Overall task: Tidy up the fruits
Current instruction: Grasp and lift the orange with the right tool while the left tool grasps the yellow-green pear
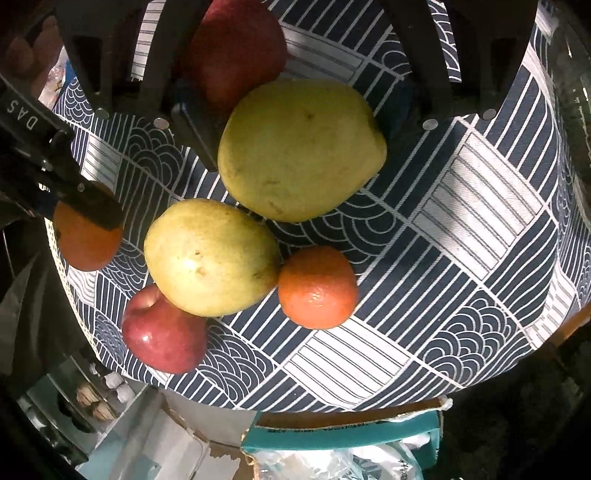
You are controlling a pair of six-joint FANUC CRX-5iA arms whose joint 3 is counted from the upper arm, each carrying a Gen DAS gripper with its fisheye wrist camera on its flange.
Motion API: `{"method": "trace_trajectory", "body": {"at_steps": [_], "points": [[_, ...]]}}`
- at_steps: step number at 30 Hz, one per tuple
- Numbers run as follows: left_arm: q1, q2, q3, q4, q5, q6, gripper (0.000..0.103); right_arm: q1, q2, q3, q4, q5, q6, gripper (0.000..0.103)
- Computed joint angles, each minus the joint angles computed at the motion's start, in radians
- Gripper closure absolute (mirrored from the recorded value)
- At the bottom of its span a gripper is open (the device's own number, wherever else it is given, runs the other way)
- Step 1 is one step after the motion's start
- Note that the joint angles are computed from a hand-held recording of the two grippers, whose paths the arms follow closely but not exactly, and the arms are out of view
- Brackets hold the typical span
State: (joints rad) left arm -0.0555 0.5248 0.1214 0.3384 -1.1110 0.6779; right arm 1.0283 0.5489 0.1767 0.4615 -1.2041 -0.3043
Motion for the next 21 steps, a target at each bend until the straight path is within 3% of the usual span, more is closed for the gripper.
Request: {"method": "trace_trajectory", "body": {"at_steps": [21], "points": [[0.079,-0.148,-0.122,0.148,0.102,-0.184,0.022,0.035,0.042,0.116,0.148,-0.105,0.036,0.036]]}}
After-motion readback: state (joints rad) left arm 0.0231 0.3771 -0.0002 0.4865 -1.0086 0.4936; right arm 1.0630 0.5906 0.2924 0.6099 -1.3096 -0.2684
